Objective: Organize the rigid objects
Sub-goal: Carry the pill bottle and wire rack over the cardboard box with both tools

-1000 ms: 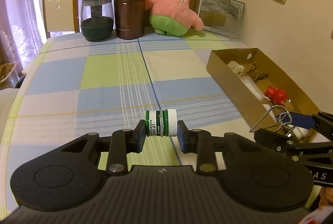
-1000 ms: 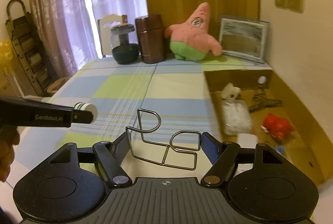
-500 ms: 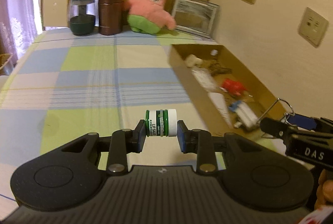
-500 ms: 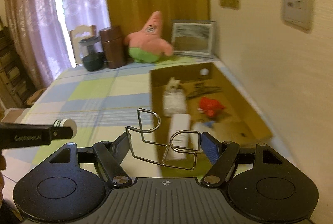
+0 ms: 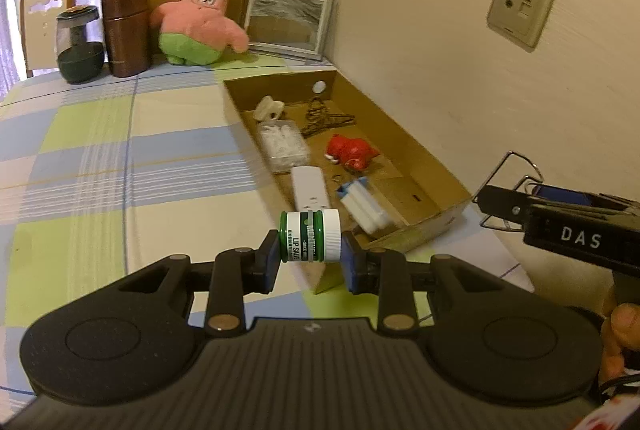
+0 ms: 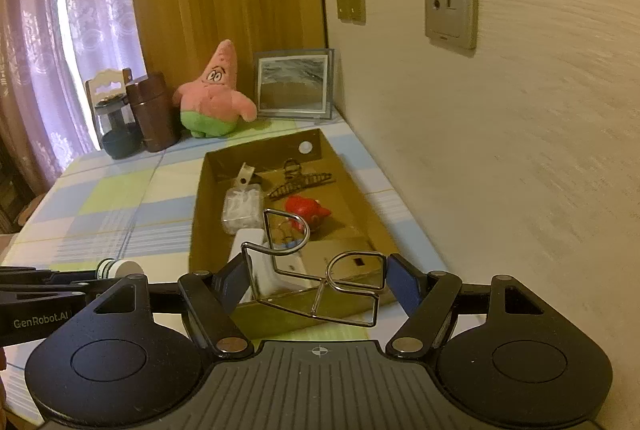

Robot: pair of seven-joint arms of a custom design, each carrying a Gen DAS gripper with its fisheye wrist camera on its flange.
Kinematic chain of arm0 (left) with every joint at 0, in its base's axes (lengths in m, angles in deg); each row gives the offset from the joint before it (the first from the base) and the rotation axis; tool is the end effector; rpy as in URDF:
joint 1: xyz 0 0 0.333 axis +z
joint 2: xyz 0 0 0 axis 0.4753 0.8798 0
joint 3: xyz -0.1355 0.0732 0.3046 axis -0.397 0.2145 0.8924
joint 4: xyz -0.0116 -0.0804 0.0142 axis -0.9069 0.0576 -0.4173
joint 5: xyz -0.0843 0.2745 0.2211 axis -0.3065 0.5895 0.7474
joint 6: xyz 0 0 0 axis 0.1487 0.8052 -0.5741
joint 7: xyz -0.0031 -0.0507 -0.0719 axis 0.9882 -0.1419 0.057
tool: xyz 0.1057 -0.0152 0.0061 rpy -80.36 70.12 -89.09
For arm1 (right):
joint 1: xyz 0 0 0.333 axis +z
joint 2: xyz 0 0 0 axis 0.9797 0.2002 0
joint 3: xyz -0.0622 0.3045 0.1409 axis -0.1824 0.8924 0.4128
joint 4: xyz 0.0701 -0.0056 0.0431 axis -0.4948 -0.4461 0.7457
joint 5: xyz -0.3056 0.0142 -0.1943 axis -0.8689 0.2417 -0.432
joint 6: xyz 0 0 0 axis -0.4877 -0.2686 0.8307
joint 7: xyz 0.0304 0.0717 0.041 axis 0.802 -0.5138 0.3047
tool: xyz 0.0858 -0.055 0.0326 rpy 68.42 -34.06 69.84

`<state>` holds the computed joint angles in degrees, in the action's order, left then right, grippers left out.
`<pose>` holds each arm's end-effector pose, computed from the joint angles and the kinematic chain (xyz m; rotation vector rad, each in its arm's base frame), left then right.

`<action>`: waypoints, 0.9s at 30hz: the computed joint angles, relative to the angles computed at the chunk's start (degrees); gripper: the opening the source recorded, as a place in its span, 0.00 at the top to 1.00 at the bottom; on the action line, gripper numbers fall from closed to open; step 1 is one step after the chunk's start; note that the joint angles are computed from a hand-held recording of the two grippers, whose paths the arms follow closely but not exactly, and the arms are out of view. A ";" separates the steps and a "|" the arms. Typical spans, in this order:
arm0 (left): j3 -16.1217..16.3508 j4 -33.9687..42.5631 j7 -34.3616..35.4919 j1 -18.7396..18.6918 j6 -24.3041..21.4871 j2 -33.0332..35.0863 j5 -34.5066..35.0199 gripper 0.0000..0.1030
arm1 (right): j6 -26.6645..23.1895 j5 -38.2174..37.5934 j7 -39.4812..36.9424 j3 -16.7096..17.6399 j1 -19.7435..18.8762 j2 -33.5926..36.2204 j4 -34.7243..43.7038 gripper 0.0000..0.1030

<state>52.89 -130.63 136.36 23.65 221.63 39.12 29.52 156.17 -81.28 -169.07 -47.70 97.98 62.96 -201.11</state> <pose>0.6026 -0.1773 0.5004 -1.1365 2.4523 -1.1929 0.4778 0.2371 0.5038 -1.1337 2.0680 -0.9705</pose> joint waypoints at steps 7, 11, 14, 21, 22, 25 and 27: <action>-0.46 0.74 -1.54 -1.11 0.04 0.42 1.20 0.74 | 2.89 -0.13 -1.51 -0.84 -1.61 -1.35 -1.59 0.32; -0.65 1.27 -2.45 -1.53 0.10 0.83 1.87 0.74 | 4.90 -0.12 -3.36 -1.36 -2.74 -1.39 -1.70 0.32; -0.77 2.22 -3.76 -1.85 0.07 1.61 2.72 0.74 | 6.18 -0.01 -5.37 -1.80 -3.54 -0.96 -1.25 0.32; -1.20 6.51 -8.04 -2.53 0.66 4.90 5.72 0.74 | 11.22 -0.58 -9.05 -3.49 -5.53 1.36 0.87 0.32; -1.27 7.32 -8.76 -2.63 0.90 5.58 6.37 0.74 | 11.94 -0.44 -9.95 -3.79 -5.80 1.95 1.43 0.32; -1.40 10.59 -11.71 -3.15 1.34 8.22 9.05 0.74 | 14.52 0.20 -12.34 -4.96 -6.67 3.95 3.28 0.32; -1.78 12.75 -13.05 -3.42 2.20 10.15 10.56 0.74 | 16.12 0.81 -13.96 -5.77 -7.20 5.41 4.59 0.32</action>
<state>51.11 -117.89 123.30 20.24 223.84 49.27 40.09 172.30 -80.47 -183.03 -53.47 90.78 68.37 -196.52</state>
